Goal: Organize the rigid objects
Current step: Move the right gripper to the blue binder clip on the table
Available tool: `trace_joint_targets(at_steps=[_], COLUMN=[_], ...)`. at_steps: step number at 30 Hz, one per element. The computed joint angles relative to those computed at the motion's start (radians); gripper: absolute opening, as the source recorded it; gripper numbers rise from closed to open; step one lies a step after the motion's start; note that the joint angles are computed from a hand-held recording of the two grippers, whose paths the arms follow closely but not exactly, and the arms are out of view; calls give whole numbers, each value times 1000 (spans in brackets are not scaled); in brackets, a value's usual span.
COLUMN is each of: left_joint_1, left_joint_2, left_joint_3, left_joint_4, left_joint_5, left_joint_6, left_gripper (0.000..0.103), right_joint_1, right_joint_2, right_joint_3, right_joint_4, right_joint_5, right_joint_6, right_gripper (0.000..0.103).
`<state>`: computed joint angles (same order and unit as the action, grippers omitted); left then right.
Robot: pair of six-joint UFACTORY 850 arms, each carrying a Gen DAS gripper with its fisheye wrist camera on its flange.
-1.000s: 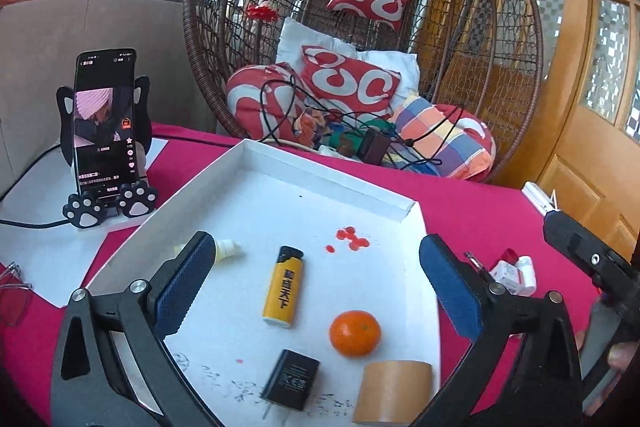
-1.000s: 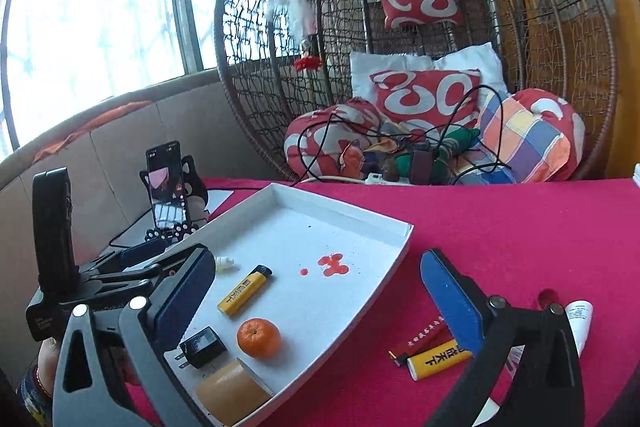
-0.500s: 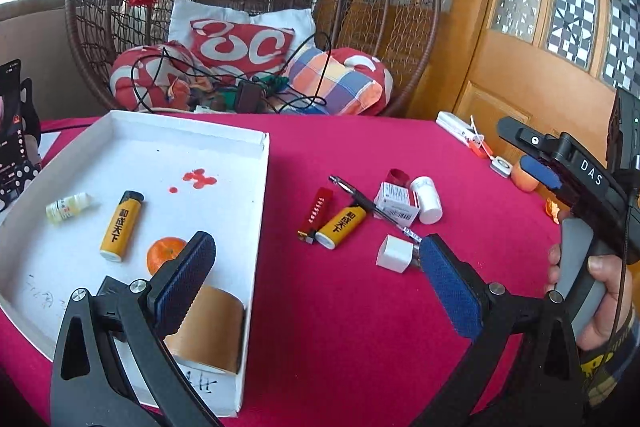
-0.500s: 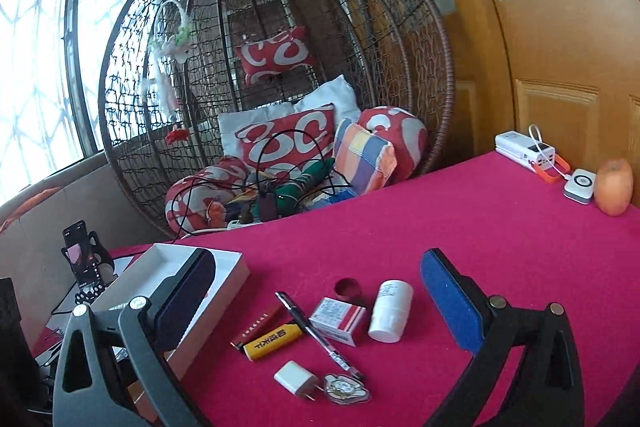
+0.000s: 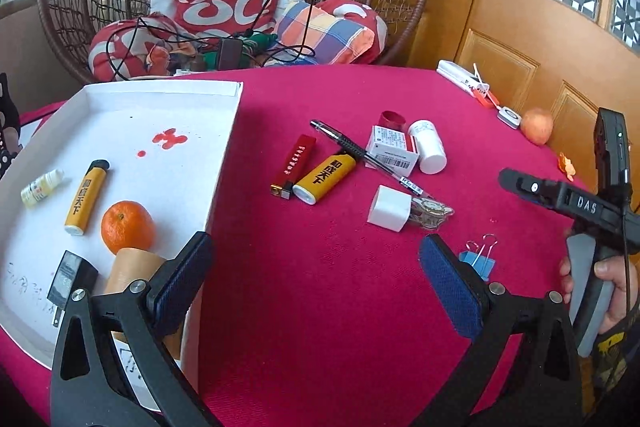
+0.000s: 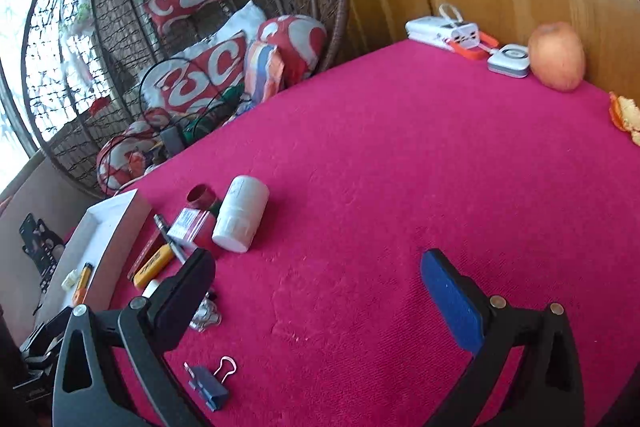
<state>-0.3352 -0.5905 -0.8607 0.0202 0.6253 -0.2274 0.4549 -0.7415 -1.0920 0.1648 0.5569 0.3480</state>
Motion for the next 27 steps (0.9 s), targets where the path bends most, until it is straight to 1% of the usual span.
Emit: trace_joint_targets(at_steps=[3,4,6,7,9,10,11,14,16,18,20,24,25,27], left_joint_1=[-24,-31,-37,-38,-43,-49,-53,-61,-65,-68,-73,-79,-77,-74], left_joint_2=[2,-2,-11,-16,-24,-27,-28,-32,-41,-49,-52,-48,-48,-48], left_joint_3=[1,-4,-15,-22,-32,-36,-37,-40,-48,-55,-55,-47,-46,-46], left_joint_4=[-62,-79,-78,-69,-68,-80,-85,-75,-68,-50,-48,-70,-68,-71], left_joint_5=[12,7,-13,-25,-46,-52,-54,-56,-66,-74,-75,-55,-54,-55], left_joint_6=[94,121,125,118,123,138,145,144,142,127,129,150,145,140], left_gripper=[103,103,103,103,103,103,103,103,103,103,103,103,103,103], right_joint_1=[13,21,34,44,61,64,59,49,52,59,73,96,101,114], right_joint_2=[4,2,-6,-12,-24,-31,-36,-36,-37,-38,-38,-45,-46,-49], right_joint_3=[-1,-4,-12,-19,-31,-37,-47,-47,-48,-52,-55,-73,-75,-79], right_joint_4=[-189,-248,-345,-369,-339,-349,-391,-432,-427,-401,-331,-179,-155,-80], right_joint_5=[-30,-39,-61,-81,-115,-130,-143,-135,-139,-153,-171,-210,-213,-215], right_joint_6=[-2,5,12,-3,-72,-68,-24,17,7,-36,-125,-318,-354,-458], right_gripper=[103,103,103,103,99,97,96,96,96,91,82,77,74,63])
